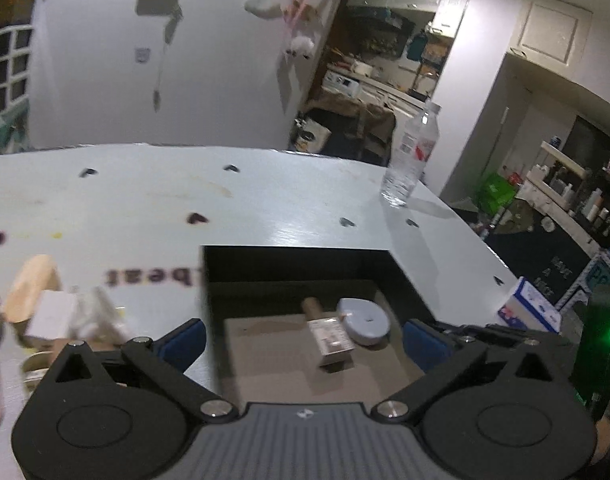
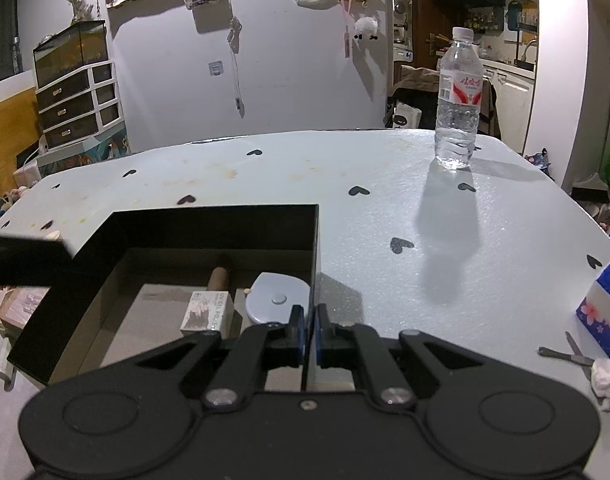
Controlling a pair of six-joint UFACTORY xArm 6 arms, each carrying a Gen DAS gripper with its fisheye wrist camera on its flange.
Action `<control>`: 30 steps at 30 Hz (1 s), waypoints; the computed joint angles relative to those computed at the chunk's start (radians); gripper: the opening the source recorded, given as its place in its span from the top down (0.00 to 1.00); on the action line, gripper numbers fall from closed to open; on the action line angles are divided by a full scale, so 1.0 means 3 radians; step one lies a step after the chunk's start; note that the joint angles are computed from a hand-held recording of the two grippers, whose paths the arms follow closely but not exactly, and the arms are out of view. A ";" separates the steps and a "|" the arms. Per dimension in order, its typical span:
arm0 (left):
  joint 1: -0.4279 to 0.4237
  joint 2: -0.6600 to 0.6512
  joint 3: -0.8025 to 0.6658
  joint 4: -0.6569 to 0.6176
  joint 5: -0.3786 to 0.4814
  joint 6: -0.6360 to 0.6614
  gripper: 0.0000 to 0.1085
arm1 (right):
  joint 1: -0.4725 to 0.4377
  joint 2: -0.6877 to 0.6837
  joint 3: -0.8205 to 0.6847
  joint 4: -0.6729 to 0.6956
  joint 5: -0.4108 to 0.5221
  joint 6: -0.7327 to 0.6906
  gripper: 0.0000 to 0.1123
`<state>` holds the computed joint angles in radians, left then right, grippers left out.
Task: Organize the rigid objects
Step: 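Carry the cylinder into the black box and release it, then grasp the beige compartment tray with the left tool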
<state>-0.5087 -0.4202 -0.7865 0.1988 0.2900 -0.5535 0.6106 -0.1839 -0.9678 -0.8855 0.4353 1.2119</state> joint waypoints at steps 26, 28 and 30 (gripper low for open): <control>0.0417 -0.0780 0.0914 0.2168 0.0726 -0.2084 0.35 | 0.0002 0.0023 -0.0020 0.0011 0.0024 -0.0020 0.95; 0.0421 -0.0779 0.0922 0.2211 0.0779 -0.2160 0.43 | 0.0005 0.0027 -0.0021 0.0018 0.0036 -0.0026 0.95; 0.0439 -0.0771 0.0924 0.2283 0.0785 -0.2193 0.47 | 0.0010 0.0031 -0.0024 0.0020 0.0048 -0.0031 0.95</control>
<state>-0.3769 -0.6516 -0.5094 0.8837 0.5256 -1.2114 0.6135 -0.1745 -0.9751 -0.8794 0.4497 1.2025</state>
